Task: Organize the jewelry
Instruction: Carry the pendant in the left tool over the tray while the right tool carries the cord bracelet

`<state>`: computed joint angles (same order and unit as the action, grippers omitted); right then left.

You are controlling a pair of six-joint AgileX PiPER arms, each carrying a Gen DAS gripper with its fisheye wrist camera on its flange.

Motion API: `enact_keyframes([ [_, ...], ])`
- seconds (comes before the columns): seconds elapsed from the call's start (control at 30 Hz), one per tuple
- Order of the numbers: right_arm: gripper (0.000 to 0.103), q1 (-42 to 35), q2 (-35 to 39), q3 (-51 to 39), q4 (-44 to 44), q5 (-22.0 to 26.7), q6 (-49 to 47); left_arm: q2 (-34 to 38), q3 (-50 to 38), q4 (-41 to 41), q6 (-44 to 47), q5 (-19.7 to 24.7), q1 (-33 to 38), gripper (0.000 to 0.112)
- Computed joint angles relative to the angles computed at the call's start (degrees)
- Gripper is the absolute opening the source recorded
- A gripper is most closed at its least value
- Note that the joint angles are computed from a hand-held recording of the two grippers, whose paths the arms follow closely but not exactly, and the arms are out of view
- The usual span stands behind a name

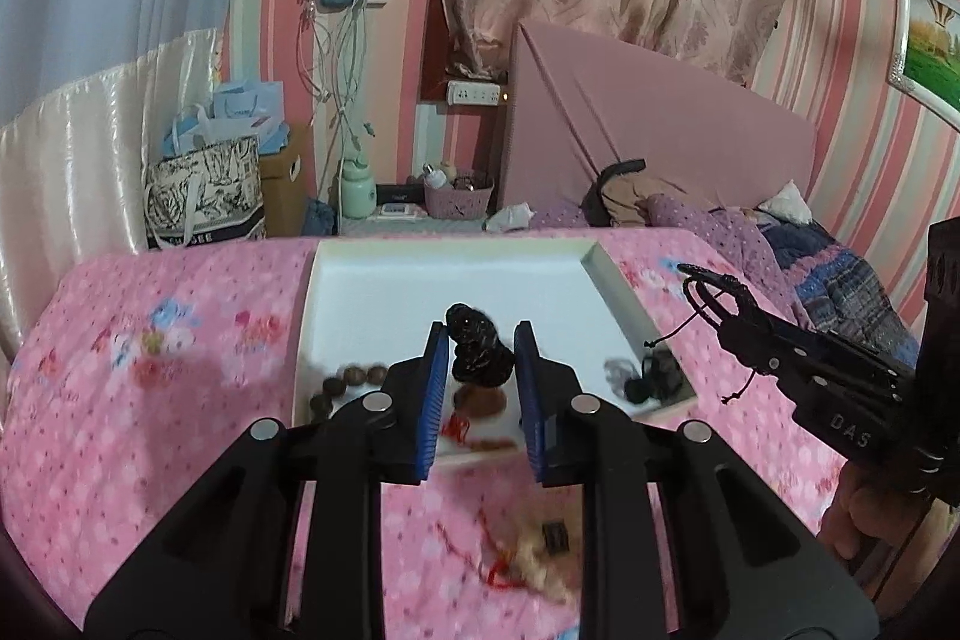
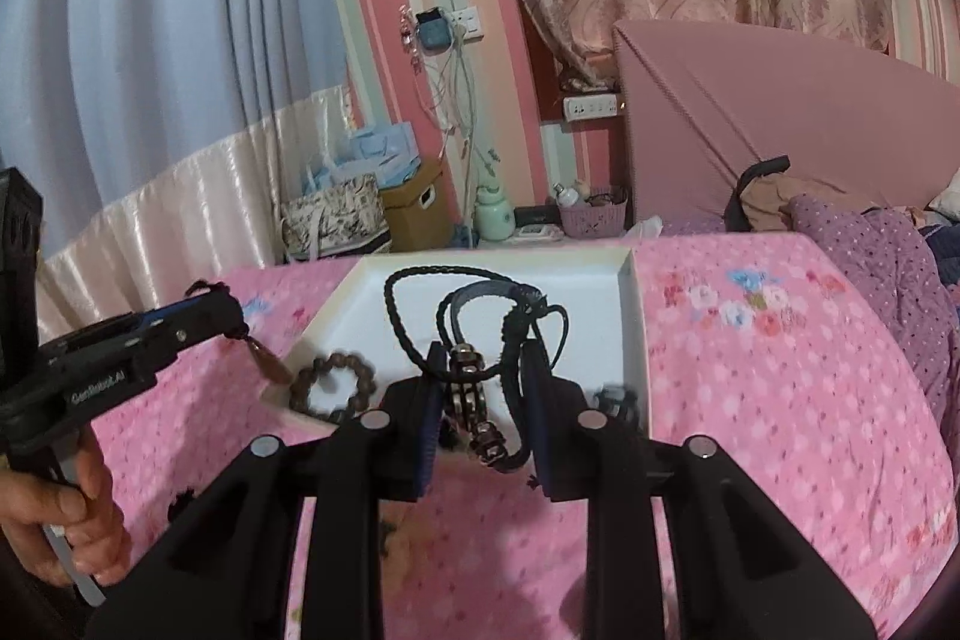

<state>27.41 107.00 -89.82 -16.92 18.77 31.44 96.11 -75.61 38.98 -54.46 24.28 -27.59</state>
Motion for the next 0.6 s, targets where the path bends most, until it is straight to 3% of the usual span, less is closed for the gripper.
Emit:
enact_keyframes([
  [0.07, 0.025, 0.21, 1.94, -3.43, -5.01, 1.45, 3.36, 2.34, -3.42, 1.24, -0.34, 1.73, -0.01, 0.021],
  [0.33, 0.025, -1.86, 12.75, -21.91, 2.76, 8.60, -6.81, 14.56, -17.97, -1.84, 4.20, 4.81, 2.05, 0.020],
  [0.6, 0.026, -2.62, 22.49, -32.67, 7.11, 14.16, -11.67, 23.84, -24.20, -9.56, 9.24, 3.16, 4.35, 0.017],
])
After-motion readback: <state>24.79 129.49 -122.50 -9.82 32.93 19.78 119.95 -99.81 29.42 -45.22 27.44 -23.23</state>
